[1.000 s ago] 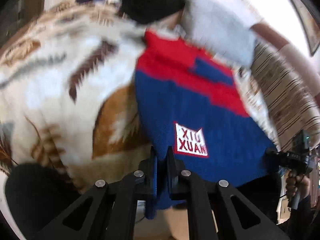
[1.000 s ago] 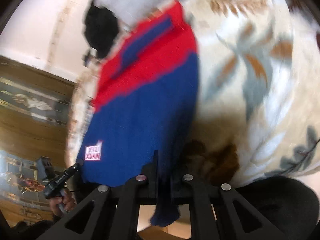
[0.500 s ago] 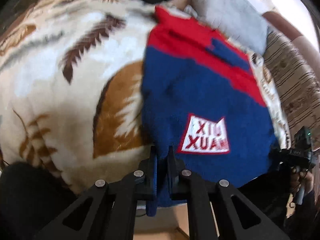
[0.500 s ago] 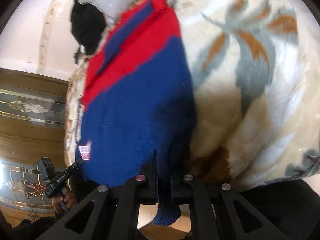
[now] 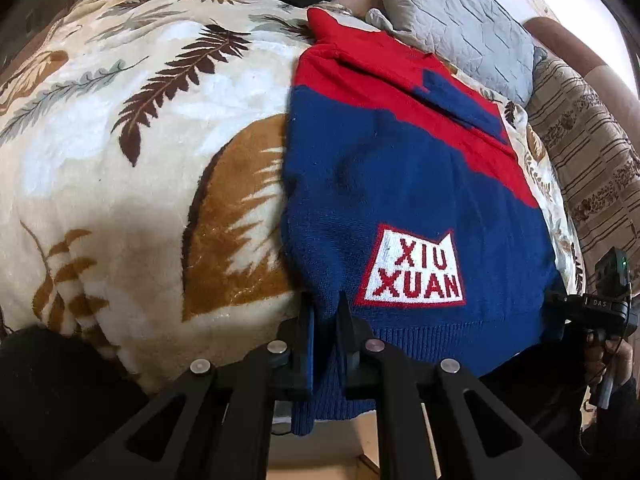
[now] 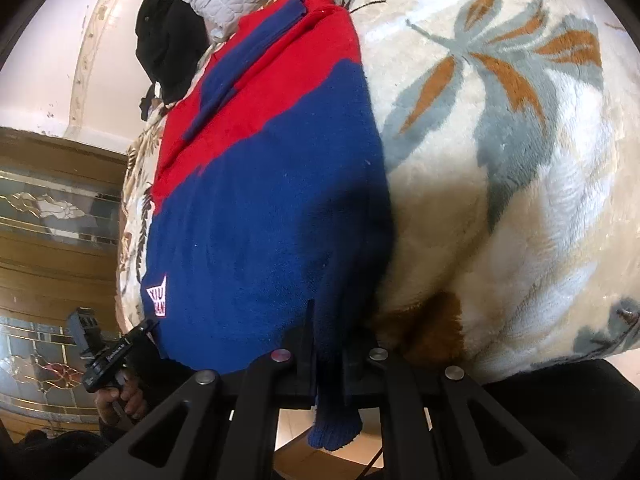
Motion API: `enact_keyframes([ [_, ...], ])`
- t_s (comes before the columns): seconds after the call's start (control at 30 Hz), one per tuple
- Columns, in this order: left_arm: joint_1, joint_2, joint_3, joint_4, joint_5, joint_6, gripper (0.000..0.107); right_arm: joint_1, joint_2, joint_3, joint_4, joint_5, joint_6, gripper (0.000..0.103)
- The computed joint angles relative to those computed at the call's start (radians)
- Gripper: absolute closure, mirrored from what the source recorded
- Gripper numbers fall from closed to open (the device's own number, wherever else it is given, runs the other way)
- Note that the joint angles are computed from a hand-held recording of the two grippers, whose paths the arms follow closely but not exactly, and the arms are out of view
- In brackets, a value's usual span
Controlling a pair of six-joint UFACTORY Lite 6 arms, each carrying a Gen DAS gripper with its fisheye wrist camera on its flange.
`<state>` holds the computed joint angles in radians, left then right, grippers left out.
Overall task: Fold small clothes
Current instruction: 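Grasp the blue hem with both grippers and lift it toward the collar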
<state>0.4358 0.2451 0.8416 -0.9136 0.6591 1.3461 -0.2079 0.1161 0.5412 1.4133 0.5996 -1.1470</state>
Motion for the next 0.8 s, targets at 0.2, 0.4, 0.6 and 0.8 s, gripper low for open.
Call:
enact_keyframes([
  [0.2,-0.024,-0.023,-0.026,-0.027,-0.032,0.018,0.097,0.008,-0.016,-0.006,-0.013,-0.026,0.005,0.093],
  [0.4,-0.014,-0.038,-0.044,-0.044,-0.034,0.049,0.098,0.032,-0.027,0.003,-0.052,-0.053,0.045,0.093],
  [0.6,-0.017,-0.048,-0.047,-0.031,-0.039,0.04,0.098,0.036,-0.033,-0.002,-0.043,-0.055,0.03,0.093],
  [0.8,-0.021,-0.087,-0.04,-0.003,-0.026,0.004,0.099,0.018,-0.095,-0.001,-0.101,-0.015,0.064,0.094],
])
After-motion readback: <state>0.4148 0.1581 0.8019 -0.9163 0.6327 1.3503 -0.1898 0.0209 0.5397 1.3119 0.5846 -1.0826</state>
